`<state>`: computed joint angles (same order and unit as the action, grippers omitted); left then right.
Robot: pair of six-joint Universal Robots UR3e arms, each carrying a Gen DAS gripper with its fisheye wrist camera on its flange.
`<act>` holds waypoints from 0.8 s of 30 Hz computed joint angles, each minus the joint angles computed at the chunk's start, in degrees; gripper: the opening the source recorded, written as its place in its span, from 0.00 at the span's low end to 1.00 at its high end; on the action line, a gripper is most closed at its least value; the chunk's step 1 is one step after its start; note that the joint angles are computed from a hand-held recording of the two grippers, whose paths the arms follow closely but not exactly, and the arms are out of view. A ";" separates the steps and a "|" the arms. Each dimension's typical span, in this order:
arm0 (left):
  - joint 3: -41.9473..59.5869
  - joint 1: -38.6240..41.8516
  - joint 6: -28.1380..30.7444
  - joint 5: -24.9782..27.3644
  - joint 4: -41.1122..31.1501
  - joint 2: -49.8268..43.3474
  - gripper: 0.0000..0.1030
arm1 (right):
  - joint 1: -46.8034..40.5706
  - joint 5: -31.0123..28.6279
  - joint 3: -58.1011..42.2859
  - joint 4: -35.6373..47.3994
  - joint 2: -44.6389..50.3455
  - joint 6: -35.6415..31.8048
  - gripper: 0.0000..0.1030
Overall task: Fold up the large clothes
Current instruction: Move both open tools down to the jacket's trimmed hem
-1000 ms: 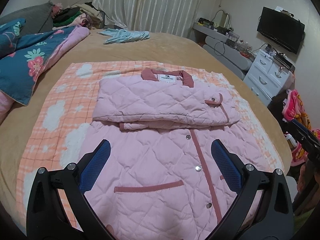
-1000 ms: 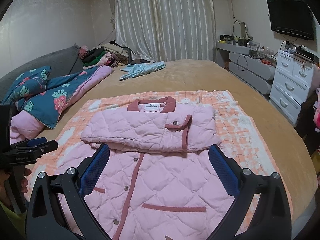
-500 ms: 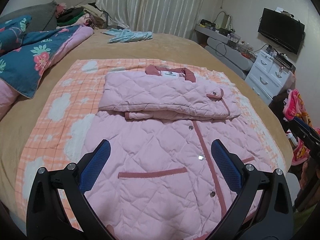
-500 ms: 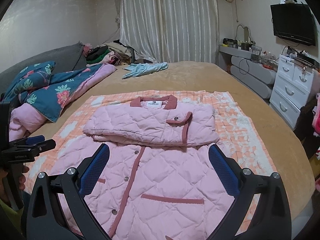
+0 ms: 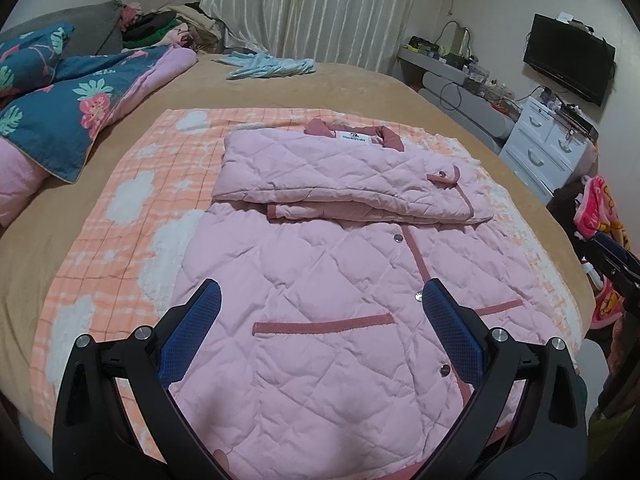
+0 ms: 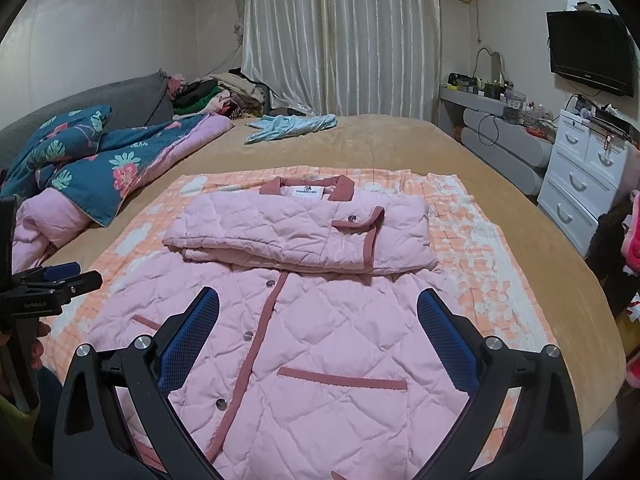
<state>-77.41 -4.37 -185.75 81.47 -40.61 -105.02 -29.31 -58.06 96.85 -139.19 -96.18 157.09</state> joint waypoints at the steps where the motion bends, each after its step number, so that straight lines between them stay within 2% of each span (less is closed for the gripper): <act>1: -0.86 0.16 0.16 -0.08 0.56 0.37 0.92 | -0.02 -0.10 0.40 -0.29 -0.03 -0.14 0.96; 8: -7.33 1.45 1.22 -1.13 4.92 2.89 0.92 | -0.51 -1.02 2.86 -0.73 -0.71 -1.25 0.96; 24: -17.78 2.36 3.67 1.44 8.72 6.60 0.92 | -3.87 -2.53 11.28 -1.59 -3.76 -6.19 0.96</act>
<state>-95.19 -2.01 -182.08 82.90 -31.90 -98.42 -33.18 -60.59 108.13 -140.78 -99.95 150.91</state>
